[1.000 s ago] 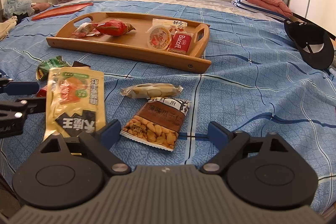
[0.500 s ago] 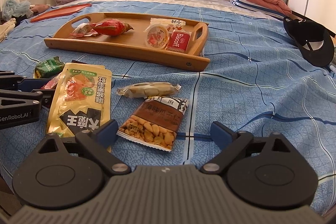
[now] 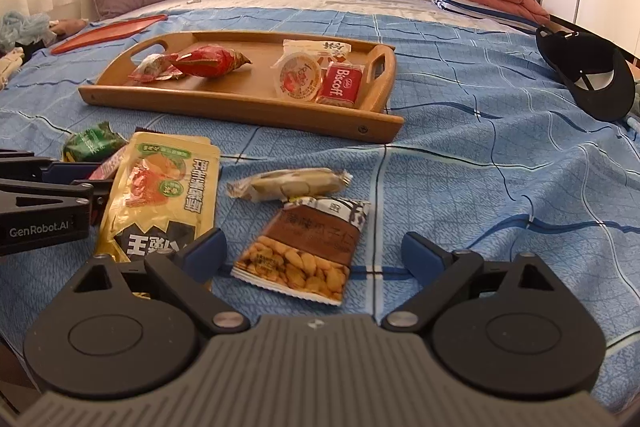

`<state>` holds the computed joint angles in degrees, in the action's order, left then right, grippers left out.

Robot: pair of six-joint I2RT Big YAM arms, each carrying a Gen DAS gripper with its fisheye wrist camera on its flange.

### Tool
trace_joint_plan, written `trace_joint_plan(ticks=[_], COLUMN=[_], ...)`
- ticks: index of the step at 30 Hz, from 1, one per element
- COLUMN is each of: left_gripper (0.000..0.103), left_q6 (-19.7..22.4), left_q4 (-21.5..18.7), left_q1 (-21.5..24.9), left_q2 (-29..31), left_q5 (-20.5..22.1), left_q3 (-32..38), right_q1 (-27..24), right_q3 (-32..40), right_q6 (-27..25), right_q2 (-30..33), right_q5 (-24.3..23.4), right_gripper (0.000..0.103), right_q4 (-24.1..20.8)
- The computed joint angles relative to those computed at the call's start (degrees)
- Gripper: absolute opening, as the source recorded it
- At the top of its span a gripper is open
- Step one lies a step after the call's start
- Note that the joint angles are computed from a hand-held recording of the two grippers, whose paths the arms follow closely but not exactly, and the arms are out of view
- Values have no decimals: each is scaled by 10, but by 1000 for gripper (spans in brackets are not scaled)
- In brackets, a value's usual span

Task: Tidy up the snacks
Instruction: 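Grasp the red chocolate bar with the left gripper while the right grasps the nut packet, then carry the chocolate bar and nut packet onto the wooden tray and release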

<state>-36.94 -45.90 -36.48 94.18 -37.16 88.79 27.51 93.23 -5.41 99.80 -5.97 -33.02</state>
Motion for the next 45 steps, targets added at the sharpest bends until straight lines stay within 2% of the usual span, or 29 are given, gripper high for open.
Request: trace_joint_plan(ticks=[2,4,6,10,18,27,33,37,41,43,45], left_gripper=[23,23,23,23,23,23,23,23,23,23,23], left_q6=[4,3,7,10,-9,2,16,27,42,41,29], left_q4=[10,14,14,8,-20,-24,-19,-15,-19,-26,-42], left_q1=[1,0,-4,-10,-14,-4,9,26,49,63,83], left_q2=[-5,-9,-11,-17,-37,-60,-75,-79,-73,-68,-60], left_q5=[1,-3,-11,-22,-45,-66,-71,-60,-39,-13,32], left_q3=[-8,-14,-17,-21,-26,-34,-30,-18,4,18,37], right_q1=[2,3,5,10,7,1,-6,-8,-6,-7,-6], right_q3=[-5,-12,-17,-26,-35,-23,19,52,113,155,208], right_q6=[-1,-4,-9,-16,-8,10,44,56,64,74,76], right_q2=[-3,-7,-12,-19,-36,-45,-27,-12,19,43,72], right_q5=[0,-8,-12,-4,-12,-17,-30,-39,-55,-72,-88], right_gripper=[93,82,64,55,50,50,50,50,50,50,50], right_q4=[8,15,19,29,39,53,38,27,-12,-44,-90])
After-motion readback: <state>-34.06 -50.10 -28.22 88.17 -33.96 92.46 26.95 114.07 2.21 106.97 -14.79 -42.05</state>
